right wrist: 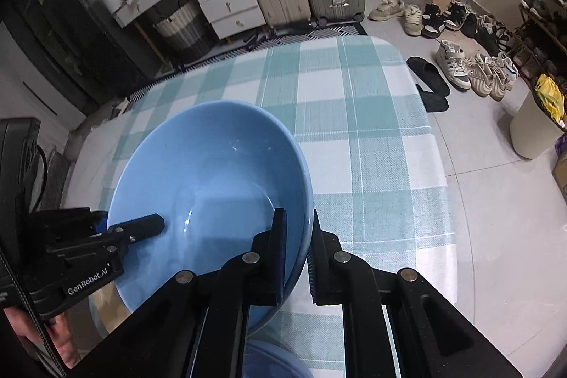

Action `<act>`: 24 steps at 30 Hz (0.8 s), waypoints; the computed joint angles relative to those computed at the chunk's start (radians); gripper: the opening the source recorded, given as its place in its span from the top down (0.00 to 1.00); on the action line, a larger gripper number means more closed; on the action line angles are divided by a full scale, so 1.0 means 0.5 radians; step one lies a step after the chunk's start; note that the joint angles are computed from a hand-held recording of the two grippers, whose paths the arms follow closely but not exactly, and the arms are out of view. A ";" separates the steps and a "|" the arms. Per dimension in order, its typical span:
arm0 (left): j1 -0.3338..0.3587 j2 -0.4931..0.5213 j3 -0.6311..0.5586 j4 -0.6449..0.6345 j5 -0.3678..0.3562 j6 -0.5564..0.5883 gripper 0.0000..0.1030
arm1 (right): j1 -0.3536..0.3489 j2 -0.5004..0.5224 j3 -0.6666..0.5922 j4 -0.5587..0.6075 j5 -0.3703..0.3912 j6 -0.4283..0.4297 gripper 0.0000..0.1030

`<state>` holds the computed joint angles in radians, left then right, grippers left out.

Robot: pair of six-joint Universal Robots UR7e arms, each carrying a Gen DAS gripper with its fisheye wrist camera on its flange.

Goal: Organize plates and bowls
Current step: 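Lower the held blue bowls with both tools into the remaining blue bowl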

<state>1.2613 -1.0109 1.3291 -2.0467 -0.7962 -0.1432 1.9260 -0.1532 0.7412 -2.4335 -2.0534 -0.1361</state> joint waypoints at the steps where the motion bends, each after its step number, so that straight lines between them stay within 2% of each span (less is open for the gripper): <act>1: -0.008 -0.007 0.008 0.000 0.003 -0.004 0.87 | 0.004 -0.011 0.011 -0.002 -0.001 0.010 0.90; 11: -0.096 -0.103 0.098 -0.012 0.023 -0.018 0.88 | 0.053 -0.157 0.203 -0.102 -0.013 0.032 0.91; 24: -0.256 -0.317 0.349 0.025 0.079 -0.151 0.88 | 0.122 -0.459 0.676 -0.319 0.009 0.100 0.91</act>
